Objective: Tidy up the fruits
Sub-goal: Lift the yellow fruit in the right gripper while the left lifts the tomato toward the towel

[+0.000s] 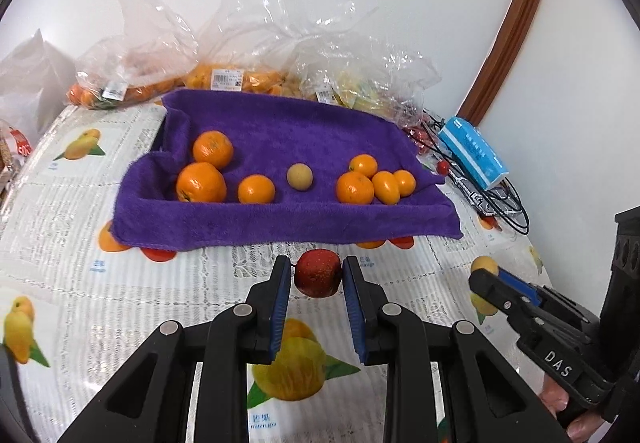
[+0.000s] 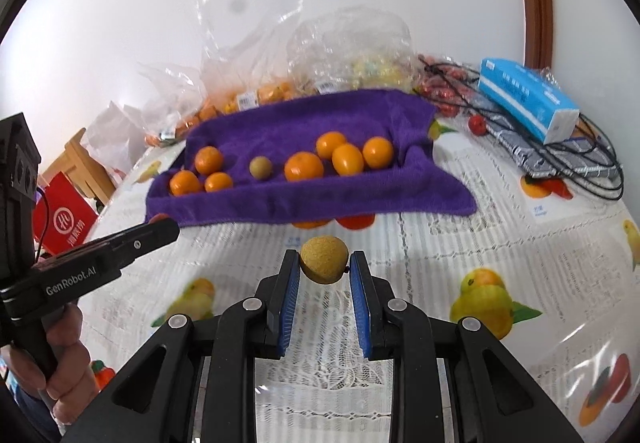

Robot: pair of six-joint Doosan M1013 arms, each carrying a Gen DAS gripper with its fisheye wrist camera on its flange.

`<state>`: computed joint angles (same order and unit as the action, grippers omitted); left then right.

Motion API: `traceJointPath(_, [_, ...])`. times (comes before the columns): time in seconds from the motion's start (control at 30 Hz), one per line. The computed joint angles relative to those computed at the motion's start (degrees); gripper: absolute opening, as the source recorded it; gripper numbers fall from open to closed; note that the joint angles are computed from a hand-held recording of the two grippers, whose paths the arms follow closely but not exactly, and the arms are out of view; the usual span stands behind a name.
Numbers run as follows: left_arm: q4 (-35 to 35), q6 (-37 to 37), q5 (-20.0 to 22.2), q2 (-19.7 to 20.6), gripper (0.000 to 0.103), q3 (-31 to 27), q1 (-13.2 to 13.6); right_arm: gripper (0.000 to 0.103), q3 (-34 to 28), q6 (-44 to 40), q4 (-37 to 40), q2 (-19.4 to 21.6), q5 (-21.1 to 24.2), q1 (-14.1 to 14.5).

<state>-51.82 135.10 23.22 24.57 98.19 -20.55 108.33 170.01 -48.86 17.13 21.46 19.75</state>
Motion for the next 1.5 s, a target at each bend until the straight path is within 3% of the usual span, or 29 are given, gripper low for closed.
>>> traceJointPath(0.53, [-0.7,-0.4,0.8,-4.0,0.025,2.1,1.3,0.026,-1.5,1.9,-3.2,-3.3,6.8,3.1])
traceJointPath(1.0, [-1.4,-2.1,0.6,-5.3,0.025,1.8,3.0,0.026,-3.9,-1.7,-1.2,-2.9,7.4,3.5])
traceJointPath(1.5, [-2.4,-0.6,0.3,-5.6,0.025,0.2,2.8,0.026,-5.3,-2.2,-1.5,-2.7,6.9,2.9])
